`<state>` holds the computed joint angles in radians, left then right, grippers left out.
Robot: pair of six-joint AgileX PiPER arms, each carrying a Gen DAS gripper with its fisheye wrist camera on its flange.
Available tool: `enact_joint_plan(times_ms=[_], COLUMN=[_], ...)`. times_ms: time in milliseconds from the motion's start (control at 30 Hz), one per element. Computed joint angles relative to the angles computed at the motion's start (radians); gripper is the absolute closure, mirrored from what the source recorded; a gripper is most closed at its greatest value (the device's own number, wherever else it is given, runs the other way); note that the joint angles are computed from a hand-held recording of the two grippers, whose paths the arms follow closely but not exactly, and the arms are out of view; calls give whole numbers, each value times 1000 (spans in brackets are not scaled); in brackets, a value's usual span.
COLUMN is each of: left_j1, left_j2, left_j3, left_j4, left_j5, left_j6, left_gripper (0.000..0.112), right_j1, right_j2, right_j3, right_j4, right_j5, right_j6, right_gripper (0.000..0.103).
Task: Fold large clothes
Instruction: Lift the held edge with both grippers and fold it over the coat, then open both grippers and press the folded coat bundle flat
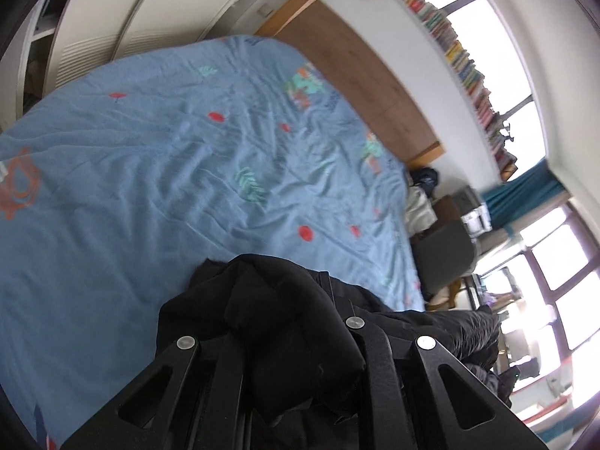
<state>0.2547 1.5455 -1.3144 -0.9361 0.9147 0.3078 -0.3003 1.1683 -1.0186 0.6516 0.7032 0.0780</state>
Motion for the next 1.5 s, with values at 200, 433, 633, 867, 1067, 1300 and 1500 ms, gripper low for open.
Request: enact_joint_plan(times_ms=[200,433,633,867,1067,1300,1500], left_j1=[-95,-124,-83,-30,10,-1,-105], left_j2=[266,454,460,427,357,191,-12], left_j3=[-148,-230,-209,-276,-277,-247,-111], left_j4=[53,17,-94,-130,-176,49,287], left_j5=[-102,-125,-71,13,-6,31,22], left_j6=[-60,-47,9,-70,-130,-214,-225], left_gripper=[96,95,84,61,42,41,39], right_j1=[28,34,-2,-79,-117,-89,49], right_j2=[285,508,576,531,427,207,3], right_j3=[-52,-119,-154,-134,-155,-161,-138], right_j4=[57,176,295,493,436,195,-54], right_j5=[-144,-196,-140,-69,-64,19,70], right_j6=[-48,-190,-277,-396,-285,-147,23], right_gripper=[90,90,85,24,18,18,18])
